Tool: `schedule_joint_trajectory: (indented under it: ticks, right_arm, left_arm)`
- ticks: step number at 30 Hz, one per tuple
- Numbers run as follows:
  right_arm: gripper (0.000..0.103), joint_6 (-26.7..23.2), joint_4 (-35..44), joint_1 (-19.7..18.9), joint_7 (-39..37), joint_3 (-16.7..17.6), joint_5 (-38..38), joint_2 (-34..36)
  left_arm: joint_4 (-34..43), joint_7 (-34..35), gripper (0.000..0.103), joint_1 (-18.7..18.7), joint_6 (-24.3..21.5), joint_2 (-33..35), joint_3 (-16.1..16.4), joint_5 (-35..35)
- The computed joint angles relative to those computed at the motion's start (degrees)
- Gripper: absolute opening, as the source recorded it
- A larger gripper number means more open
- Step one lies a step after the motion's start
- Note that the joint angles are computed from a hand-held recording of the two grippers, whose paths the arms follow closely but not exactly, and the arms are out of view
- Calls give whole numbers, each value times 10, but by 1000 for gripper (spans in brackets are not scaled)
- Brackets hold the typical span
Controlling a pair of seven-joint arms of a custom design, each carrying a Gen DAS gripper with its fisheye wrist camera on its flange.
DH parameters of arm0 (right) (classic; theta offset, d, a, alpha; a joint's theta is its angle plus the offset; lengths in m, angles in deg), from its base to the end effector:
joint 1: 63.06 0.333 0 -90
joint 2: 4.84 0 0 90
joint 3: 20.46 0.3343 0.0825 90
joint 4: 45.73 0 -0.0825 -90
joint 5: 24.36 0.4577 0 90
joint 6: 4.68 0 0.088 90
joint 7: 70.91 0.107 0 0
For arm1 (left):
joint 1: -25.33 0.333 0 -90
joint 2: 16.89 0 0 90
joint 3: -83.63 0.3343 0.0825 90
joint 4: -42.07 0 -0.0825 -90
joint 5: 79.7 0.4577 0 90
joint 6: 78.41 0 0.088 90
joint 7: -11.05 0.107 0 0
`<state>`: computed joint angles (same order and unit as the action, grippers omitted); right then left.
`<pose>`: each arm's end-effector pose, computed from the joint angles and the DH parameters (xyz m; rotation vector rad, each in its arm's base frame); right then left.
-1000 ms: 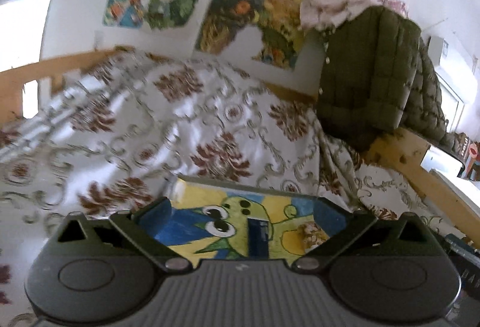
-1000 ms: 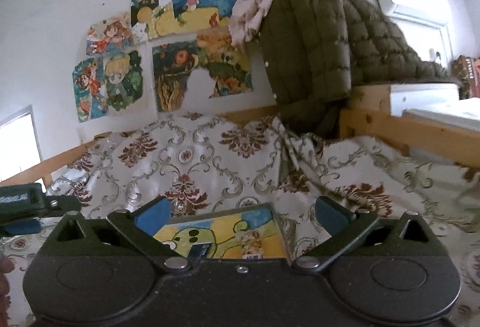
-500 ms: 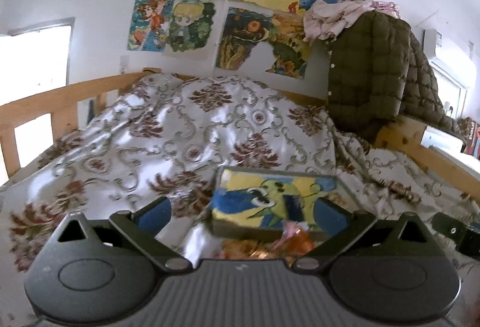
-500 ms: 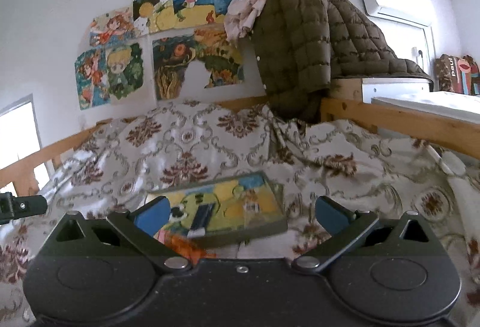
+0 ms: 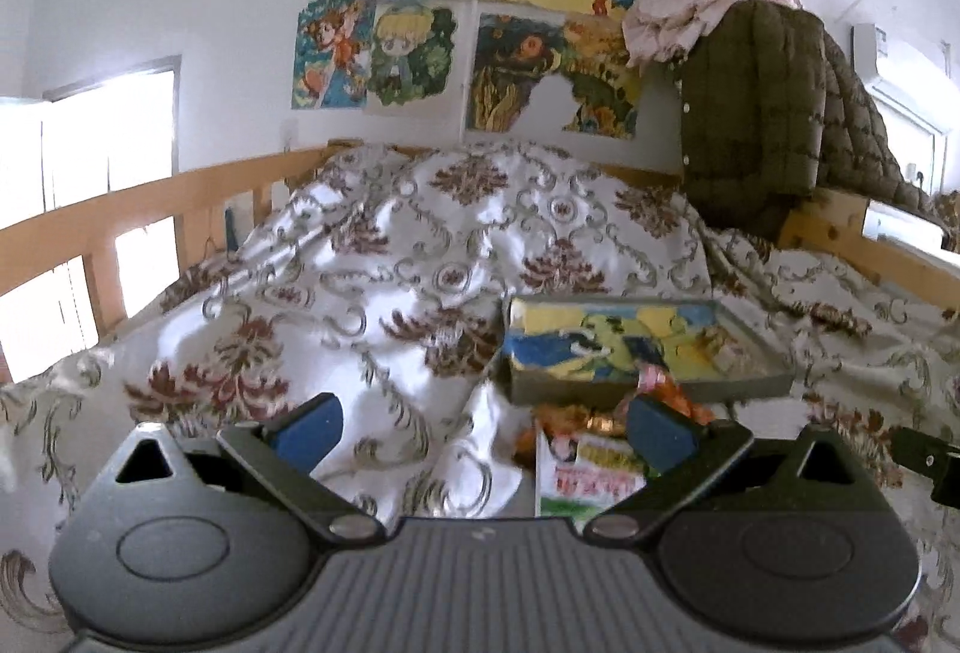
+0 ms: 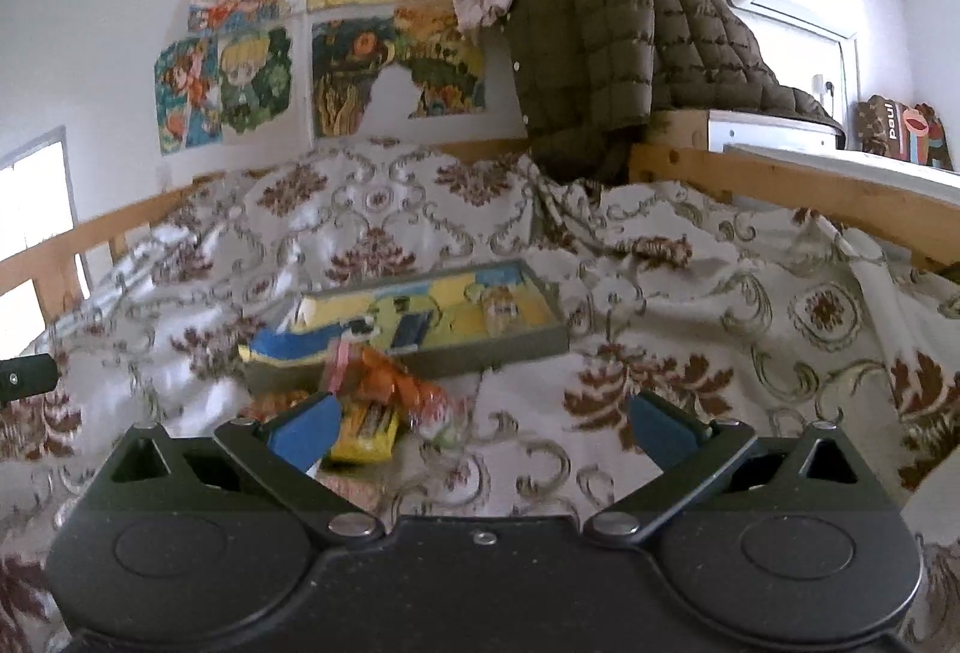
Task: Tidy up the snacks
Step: 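Raise both open tools away from the tray, then move both tools back down toward the remaining snack pile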
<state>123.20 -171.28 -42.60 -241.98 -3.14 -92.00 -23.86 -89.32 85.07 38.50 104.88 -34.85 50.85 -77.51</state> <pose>0.4518 0.3325 0.5690 -1.1717 1.8424 -1.1435 0.5281 -0.2236 0.5849 -1.3858 1.6810 -1.1757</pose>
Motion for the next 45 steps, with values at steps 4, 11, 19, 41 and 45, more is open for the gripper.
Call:
schedule_joint_trajectory:
  ticks: [4,11,19,41,45]
  right_arm:
    - [102,-15,5,9,-26,3,18,9]
    - [102,-23,11,23,-53,0,36,20]
    - [102,-7,13,29,-79,-11,65,32]
    - [102,61,32,25,-133,-28,104,67]
    - [102,69,40,24,-145,-33,102,76]
  left_arm:
    - [-20,15,103,-36,-11,-3,33,-3]
    - [-35,18,103,-34,-26,-7,32,19]
    - [-28,-7,103,-20,-44,0,24,55]
    - [7,-81,103,-53,-76,49,70,175]
    - [27,-104,103,-50,-76,67,72,211]
